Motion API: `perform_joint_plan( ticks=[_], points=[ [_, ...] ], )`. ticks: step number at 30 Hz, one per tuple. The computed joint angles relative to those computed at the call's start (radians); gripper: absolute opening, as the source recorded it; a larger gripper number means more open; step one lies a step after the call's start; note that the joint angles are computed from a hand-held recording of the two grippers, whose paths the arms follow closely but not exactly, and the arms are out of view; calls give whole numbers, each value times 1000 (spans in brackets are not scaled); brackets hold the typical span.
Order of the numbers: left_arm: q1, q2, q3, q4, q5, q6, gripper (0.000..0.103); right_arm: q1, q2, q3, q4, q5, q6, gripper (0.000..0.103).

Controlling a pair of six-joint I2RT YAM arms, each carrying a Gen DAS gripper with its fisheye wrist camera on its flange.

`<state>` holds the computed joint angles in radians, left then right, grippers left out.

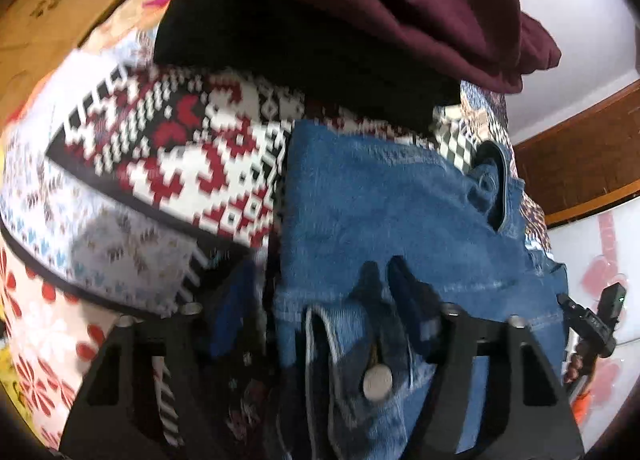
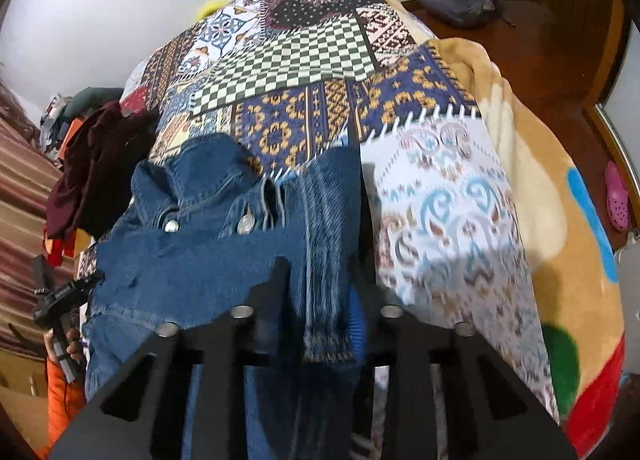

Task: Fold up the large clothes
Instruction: 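Fold the sleeve over the jacket with the left gripper while the right gripper grasps the hem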

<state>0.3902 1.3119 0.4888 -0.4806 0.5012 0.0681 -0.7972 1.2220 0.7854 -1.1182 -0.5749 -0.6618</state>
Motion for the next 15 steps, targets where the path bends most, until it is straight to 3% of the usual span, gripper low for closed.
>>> perform_joint_plan(
  ticks=[1, 2, 3, 5, 10, 15],
  points=[
    [-29, -1, -2, 29, -34, -25, 43, 15, 3, 6, 13, -8, 16, 18],
    [-55, 10, 0, 56, -61, -44, 25, 40, -3, 16, 33, -14, 47, 17],
    [-70, 27, 8, 71, -76, -56, 16, 62, -8, 27, 45, -17, 69, 16],
    [-101, 35, 11, 101, -108, -79, 11, 122, -19, 61, 76, -18, 118, 13],
    [-199, 17, 36, 119, -234, -118, 8, 275, -10, 71, 202, 58, 246, 13],
    [-200, 37, 32, 139, -229, -148, 9, 281, 49, -6, 294, 153, 257, 15]
  ],
)
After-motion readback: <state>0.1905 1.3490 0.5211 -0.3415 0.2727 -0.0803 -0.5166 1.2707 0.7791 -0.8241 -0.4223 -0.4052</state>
